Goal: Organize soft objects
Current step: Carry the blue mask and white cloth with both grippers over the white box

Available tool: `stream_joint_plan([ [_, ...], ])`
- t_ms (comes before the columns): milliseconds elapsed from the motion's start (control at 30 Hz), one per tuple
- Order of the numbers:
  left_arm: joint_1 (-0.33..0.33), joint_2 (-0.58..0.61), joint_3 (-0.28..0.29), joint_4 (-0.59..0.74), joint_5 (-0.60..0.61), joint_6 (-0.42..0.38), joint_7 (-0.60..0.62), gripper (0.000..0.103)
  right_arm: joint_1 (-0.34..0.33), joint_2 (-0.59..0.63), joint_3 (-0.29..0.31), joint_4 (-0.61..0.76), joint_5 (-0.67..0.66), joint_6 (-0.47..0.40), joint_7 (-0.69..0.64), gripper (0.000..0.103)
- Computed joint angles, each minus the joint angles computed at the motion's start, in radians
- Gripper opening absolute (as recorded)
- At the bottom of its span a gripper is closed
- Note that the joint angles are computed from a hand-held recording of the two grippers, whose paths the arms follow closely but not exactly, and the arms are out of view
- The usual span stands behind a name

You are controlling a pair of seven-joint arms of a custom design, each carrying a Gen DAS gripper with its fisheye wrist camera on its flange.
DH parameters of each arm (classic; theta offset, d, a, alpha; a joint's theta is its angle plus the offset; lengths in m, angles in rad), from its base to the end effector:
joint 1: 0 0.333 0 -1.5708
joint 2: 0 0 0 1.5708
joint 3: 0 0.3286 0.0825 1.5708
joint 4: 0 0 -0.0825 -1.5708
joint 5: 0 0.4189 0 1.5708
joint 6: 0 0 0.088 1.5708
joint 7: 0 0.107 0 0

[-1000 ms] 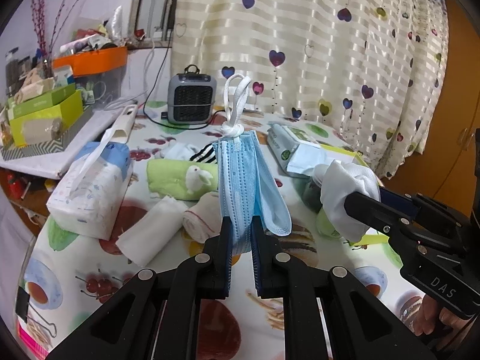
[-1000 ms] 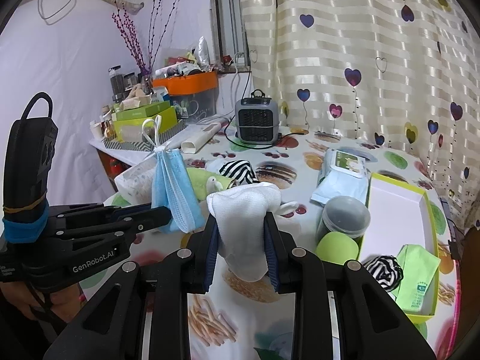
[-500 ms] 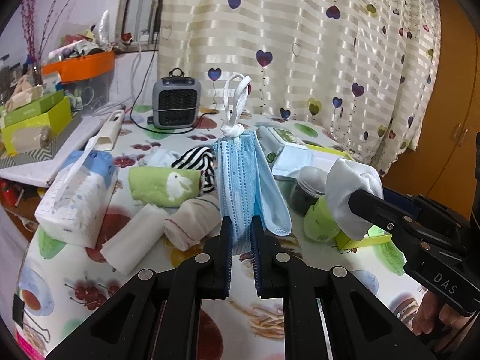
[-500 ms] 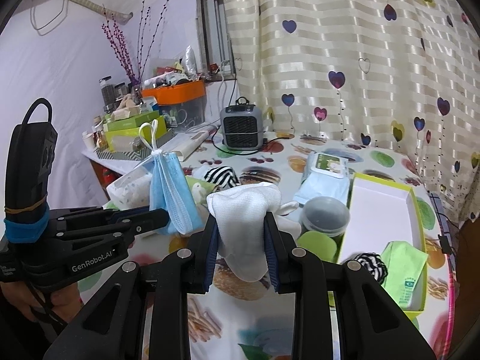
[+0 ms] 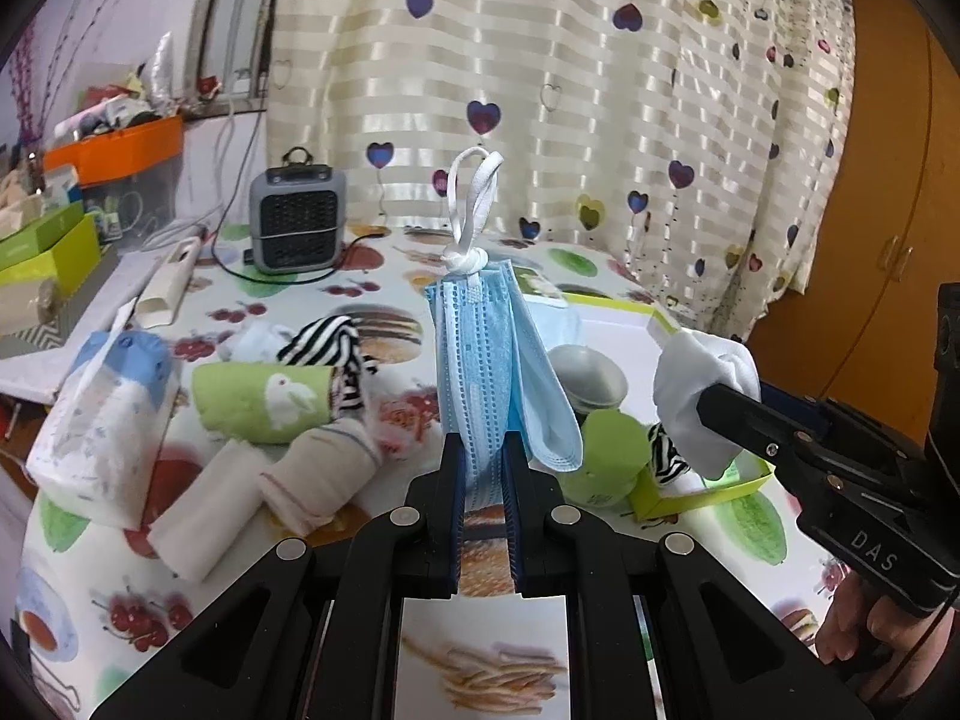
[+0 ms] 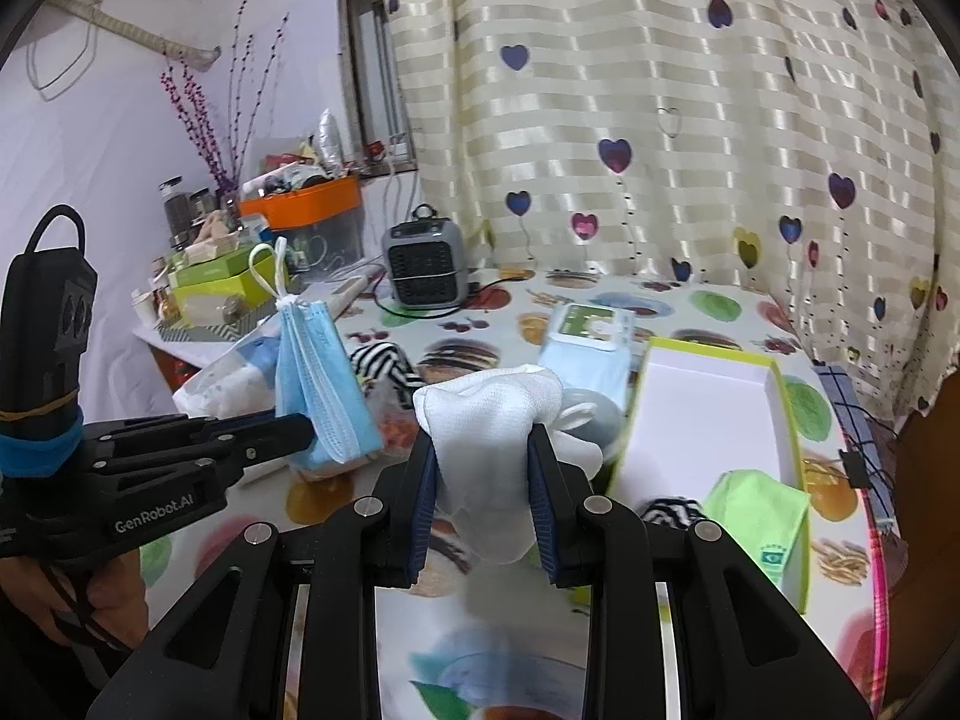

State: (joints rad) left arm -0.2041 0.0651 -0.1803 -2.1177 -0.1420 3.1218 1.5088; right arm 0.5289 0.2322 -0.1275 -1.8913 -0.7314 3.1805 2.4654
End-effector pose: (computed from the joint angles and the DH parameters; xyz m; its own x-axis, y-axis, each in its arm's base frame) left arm 0.5909 -0.2237 0.4900 -0.2575 -0.9500 0.1766 -0.6151 0.0201 -0.7882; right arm 0.5986 0.3283 0.4875 0.3358 -0.9336 -0.1250 -0.5098 -0.0685 -0.8576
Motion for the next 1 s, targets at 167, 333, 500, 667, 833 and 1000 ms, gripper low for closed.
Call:
stream_joint_plan([
  [167, -0.004, 0.028, -0.013, 0.038, -0.023, -0.009, 0.036, 0.011, 0.066, -0.022, -0.114, -0.012, -0.125, -0.009, 0.158, 0.029],
  [333, -0.010, 0.063, -0.029, 0.086, -0.053, -0.021, 0.080, 0.011, 0.068, -0.046, -0.164, -0.015, -0.289, -0.033, 0.341, 0.029],
  [500, -0.021, 0.100, -0.040, 0.137, -0.070, -0.036, 0.114, 0.011, 0.026, -0.063, -0.149, -0.022, -0.381, -0.051, 0.442, 0.029],
  [667, -0.026, 0.139, -0.057, 0.193, -0.093, -0.054, 0.158, 0.011, -0.038, -0.067, -0.101, -0.028, -0.407, -0.059, 0.476, 0.029],
  [833, -0.041, 0.170, -0.058, 0.238, -0.102, -0.077, 0.183, 0.011, -0.127, -0.061, -0.021, -0.046, -0.352, -0.059, 0.428, 0.029],
  [1000, -0.048, 0.197, -0.065, 0.273, -0.109, -0.098, 0.205, 0.011, -0.183, -0.055, 0.029, -0.064, -0.290, -0.065, 0.378, 0.029],
])
